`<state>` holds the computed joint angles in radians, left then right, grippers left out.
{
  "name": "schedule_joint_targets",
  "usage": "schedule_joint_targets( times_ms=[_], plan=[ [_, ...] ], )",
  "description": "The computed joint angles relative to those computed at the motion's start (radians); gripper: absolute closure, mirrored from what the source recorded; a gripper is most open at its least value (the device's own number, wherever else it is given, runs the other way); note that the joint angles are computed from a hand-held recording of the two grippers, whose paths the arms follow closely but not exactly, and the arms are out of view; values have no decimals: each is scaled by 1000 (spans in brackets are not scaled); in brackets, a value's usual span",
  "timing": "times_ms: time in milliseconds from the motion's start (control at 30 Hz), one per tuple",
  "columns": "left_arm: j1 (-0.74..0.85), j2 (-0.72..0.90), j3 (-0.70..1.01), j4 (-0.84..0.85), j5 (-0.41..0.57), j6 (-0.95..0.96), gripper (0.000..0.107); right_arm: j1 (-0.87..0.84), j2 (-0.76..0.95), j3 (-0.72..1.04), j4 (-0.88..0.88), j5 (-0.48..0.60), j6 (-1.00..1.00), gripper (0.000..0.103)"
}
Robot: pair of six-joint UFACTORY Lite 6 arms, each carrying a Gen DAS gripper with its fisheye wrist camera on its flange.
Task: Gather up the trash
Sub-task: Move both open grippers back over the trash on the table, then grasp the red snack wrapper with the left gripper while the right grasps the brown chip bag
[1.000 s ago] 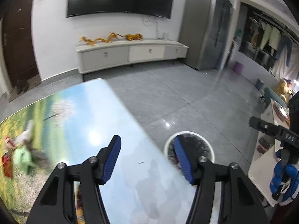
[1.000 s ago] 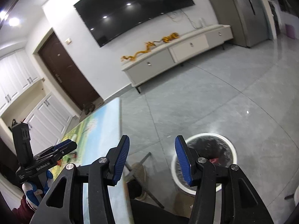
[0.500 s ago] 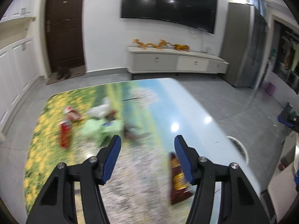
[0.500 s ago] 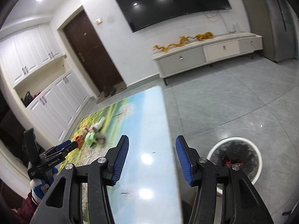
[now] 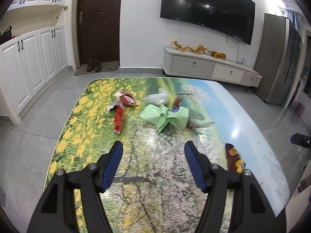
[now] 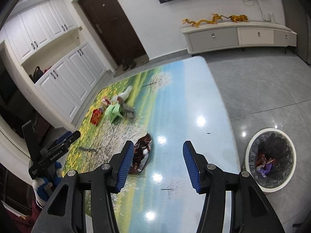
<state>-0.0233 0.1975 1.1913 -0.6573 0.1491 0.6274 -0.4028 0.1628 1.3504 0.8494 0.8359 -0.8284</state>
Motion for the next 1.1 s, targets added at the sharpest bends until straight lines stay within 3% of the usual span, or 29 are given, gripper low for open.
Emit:
schedule_joint_targets(
  times_ms=[300, 733, 1100],
  plan=[
    [56, 22, -3, -248, 13, 258, 43, 95, 42, 25, -64, -20, 75, 48],
    [149, 114, 31, -415, 49, 431, 43, 208, 192, 106, -123, -12, 166, 45],
    [187, 251, 179, -271, 97, 283, 43, 310, 339, 209, -184, -23, 241, 45]
  ],
)
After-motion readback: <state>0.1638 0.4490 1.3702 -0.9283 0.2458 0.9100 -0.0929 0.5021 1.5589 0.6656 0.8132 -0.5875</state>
